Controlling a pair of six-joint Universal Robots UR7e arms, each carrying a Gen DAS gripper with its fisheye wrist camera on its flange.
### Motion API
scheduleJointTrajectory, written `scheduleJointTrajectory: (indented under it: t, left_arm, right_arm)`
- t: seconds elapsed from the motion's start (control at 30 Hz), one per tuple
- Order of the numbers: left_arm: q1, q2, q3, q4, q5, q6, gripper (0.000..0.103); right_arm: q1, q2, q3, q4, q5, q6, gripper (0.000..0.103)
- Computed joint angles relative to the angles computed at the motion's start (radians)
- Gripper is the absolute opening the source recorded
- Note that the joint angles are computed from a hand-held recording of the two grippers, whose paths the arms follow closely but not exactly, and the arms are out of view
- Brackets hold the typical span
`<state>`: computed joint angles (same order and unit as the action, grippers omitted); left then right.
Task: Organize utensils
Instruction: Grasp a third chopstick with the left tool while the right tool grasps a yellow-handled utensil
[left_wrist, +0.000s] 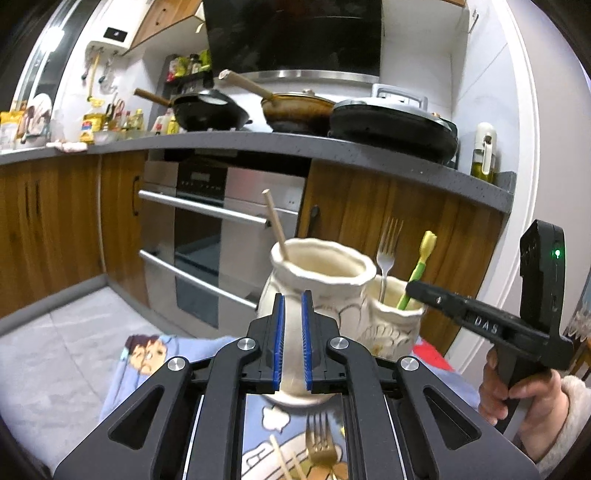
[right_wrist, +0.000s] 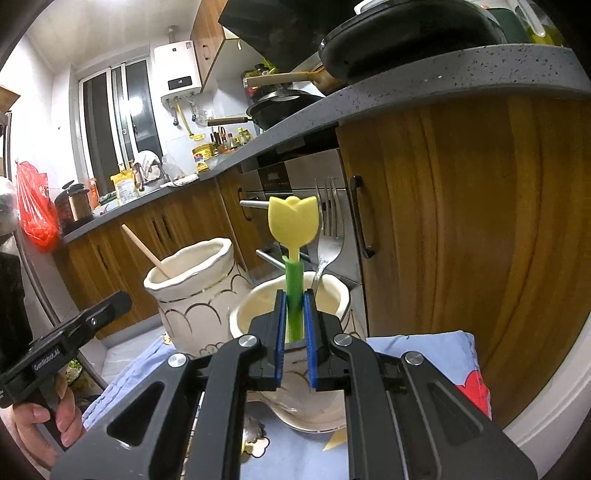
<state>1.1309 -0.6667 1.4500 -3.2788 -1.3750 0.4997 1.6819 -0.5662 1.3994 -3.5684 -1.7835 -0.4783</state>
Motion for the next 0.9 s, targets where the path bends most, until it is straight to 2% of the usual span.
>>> scheduleJointTrajectory:
  t: [0.03,0.1,0.27,0.37,0.43,0.57,0.67,0.7,0.9]
  left_arm:
    - [0.0,-0.005,0.008,-0.003,0.006,-0.002,0.008]
    - [0.004,-0.018,0.026,-0.003,0.013,-0.013,0.008]
    - [0.005,-0.041,0.071,-0.006,0.042,-0.015,0.008]
    - [0.001,-0.053,0.097,0.008,0.085,-0.021,0.02]
    - [0.0,-0.061,0.113,0.02,0.11,-0.029,0.025]
    - [-0.001,-0.086,0.159,0.032,0.157,-0.054,0.05]
    - [-0.004,-0.102,0.188,0.038,0.181,-0.061,0.056]
    - [-0.007,-0.109,0.201,0.042,0.197,-0.062,0.064]
    - [-0.016,-0.135,0.249,0.098,0.26,-0.083,0.078]
  right_arm:
    - [0.001,-0.003,0.007,-0.008,-0.001,0.003,0.013]
    - [0.002,-0.008,0.019,-0.025,-0.007,0.01,0.028]
    - [0.004,-0.025,0.062,-0.066,-0.02,0.022,0.031]
    - [0.003,-0.042,0.108,-0.098,-0.033,0.05,0.046]
    - [0.001,-0.054,0.142,-0.106,-0.04,0.071,0.048]
    - [0.004,-0.07,0.197,-0.097,-0.071,0.091,0.062]
    - [0.014,-0.078,0.233,-0.074,-0.117,0.105,0.069]
    - [0.016,-0.081,0.243,-0.064,-0.123,0.112,0.074]
    - [0.035,-0.09,0.288,0.011,-0.169,0.129,0.079]
